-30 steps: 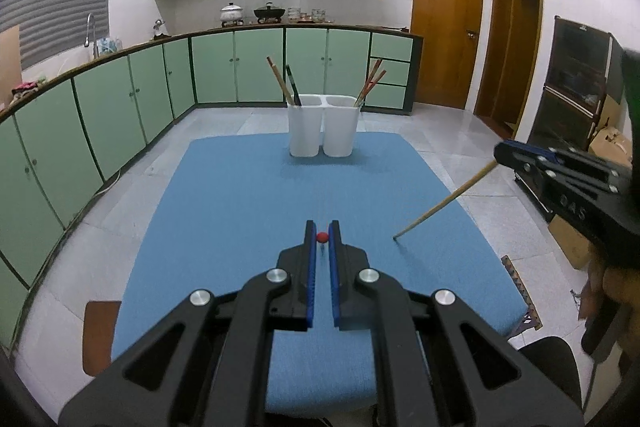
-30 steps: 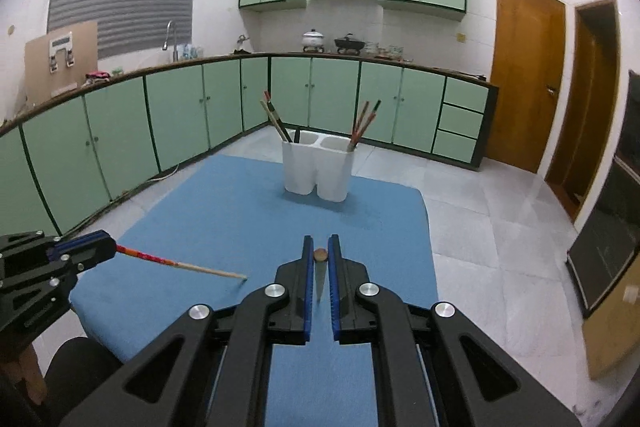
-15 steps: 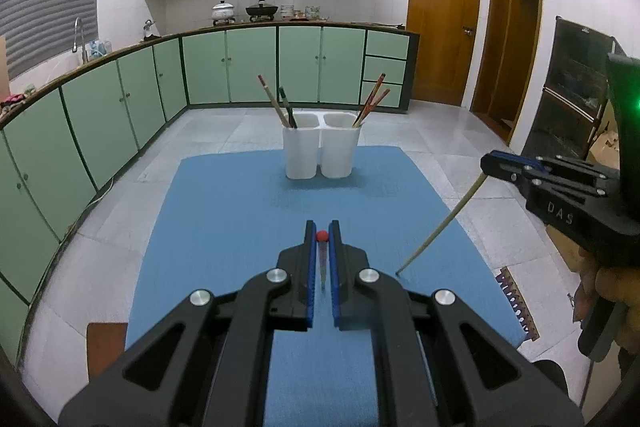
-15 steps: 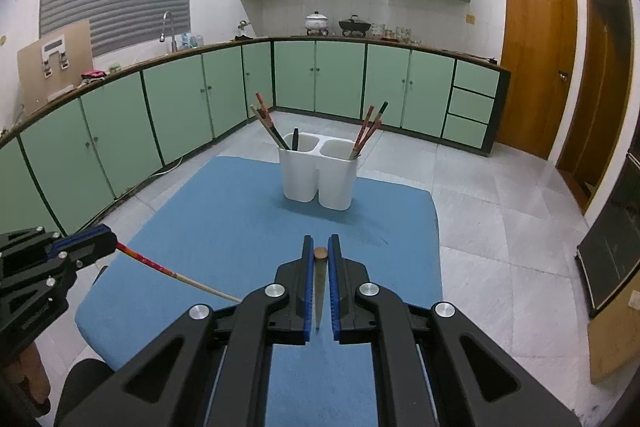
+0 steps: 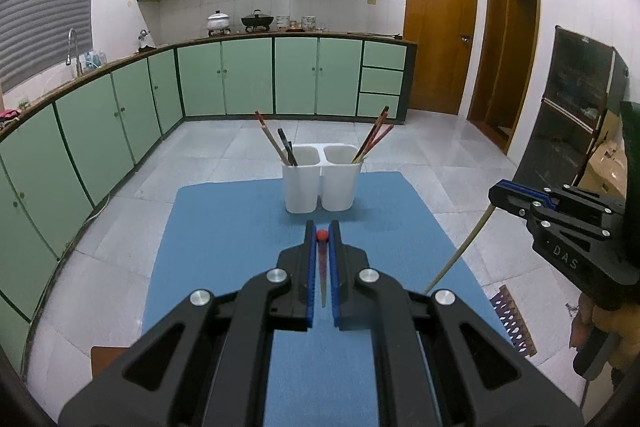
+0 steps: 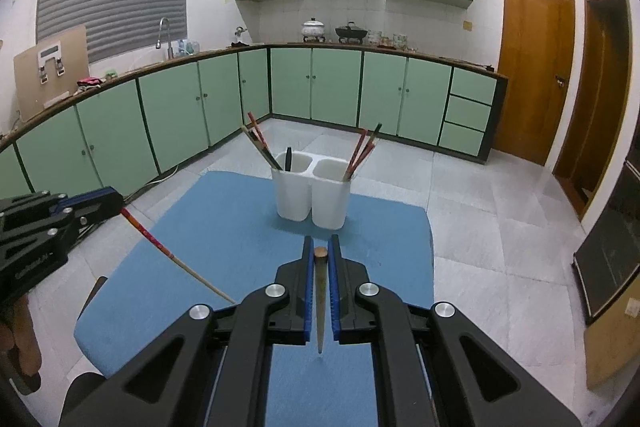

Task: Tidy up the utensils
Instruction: 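Lift both chopsticks and carry them over the white holder, then open both tools to drop the chopsticks into the holder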

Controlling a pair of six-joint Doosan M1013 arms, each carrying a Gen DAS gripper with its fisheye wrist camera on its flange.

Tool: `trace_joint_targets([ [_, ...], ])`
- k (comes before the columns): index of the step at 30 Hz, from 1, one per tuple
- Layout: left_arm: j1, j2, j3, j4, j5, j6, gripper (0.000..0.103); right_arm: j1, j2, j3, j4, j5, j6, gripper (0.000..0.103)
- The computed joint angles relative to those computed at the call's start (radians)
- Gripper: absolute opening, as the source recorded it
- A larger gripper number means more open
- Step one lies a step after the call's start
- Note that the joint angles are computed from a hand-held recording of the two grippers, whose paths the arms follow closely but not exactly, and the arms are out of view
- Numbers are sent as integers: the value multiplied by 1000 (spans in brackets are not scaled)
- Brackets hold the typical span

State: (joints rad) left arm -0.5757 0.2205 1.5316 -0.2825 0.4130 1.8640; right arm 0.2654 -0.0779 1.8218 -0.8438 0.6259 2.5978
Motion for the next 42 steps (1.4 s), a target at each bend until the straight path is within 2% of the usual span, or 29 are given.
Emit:
trace_joint_targets([
  [6,8,36,-89,-11,34,9,5,-24,16,-53,-5,-11,-35,7],
  [13,4,93,-231,-8,52,16,5,-63,55,-167,-11,-42,-73,7],
  [16,6,129,-307,-28,77,18,5,-73,81,-219,-40,-49,-72,7],
  [23,2,238,-493,12,111,-38,5,-108,156,-319,-53,-104,-84,7],
  [28,-5,331,-620,94,156,-110,5,-136,223,-374,-58,-145,-91,7],
  [35,0,445,-754,109,205,-135,5,-188,298,-405,-60,-195,-45,7],
  [42,-3,509,-800,122,230,-136,5,-228,352,-400,0,-235,-57,7],
])
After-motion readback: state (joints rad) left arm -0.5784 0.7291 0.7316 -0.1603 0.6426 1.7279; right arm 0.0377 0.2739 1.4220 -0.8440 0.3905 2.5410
